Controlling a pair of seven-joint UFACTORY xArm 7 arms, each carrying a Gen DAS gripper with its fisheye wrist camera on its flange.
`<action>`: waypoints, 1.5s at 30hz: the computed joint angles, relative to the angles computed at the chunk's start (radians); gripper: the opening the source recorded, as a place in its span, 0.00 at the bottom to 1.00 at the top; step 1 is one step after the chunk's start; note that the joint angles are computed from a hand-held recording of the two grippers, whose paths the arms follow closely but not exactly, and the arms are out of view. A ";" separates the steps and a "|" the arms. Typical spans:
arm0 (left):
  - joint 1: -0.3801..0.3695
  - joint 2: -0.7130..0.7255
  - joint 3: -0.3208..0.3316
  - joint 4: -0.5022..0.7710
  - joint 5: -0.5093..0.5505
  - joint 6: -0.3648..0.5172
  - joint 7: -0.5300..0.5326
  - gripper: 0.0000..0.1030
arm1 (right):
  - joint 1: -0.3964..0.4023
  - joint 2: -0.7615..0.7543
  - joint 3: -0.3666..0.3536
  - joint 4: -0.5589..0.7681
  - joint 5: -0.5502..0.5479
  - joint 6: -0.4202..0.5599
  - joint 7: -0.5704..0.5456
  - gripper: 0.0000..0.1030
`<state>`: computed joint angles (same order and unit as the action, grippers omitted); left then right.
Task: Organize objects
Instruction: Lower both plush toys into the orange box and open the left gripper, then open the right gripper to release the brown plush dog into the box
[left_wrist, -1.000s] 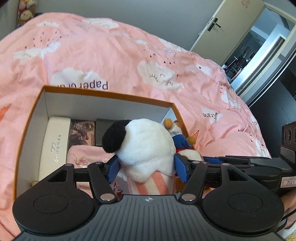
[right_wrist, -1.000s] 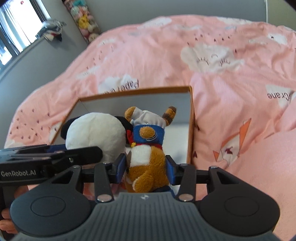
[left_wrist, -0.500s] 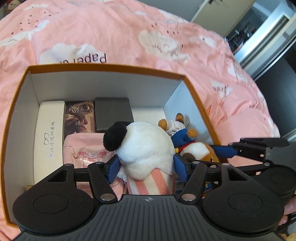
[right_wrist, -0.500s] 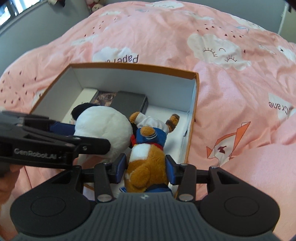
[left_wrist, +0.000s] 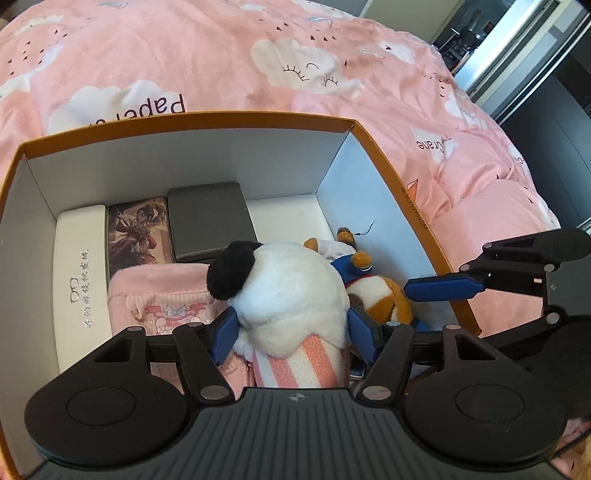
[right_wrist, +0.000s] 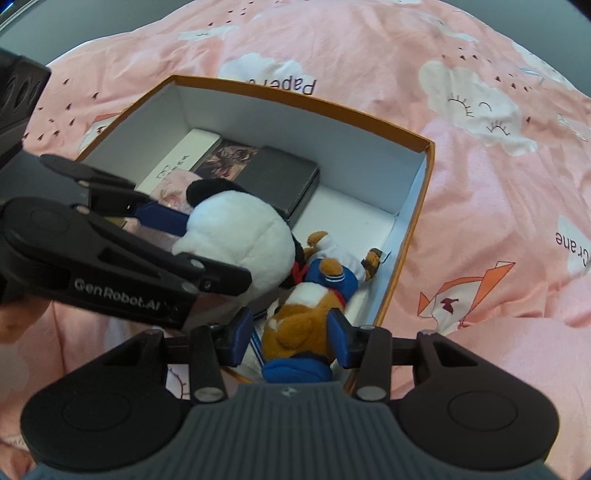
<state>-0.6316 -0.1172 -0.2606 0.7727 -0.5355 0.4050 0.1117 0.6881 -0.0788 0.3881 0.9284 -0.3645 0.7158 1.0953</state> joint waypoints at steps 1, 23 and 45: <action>0.000 -0.004 0.003 0.000 -0.007 0.003 0.007 0.71 | 0.001 -0.007 -0.002 -0.004 0.007 -0.003 -0.017 0.45; 0.018 -0.015 -0.026 0.012 0.132 -0.010 -0.089 0.49 | -0.019 -0.010 0.010 0.004 -0.044 0.015 -0.057 0.18; 0.078 -0.218 -0.140 -0.223 0.669 -0.294 -0.695 0.45 | 0.038 -0.031 0.029 -0.003 -0.228 0.061 0.156 0.10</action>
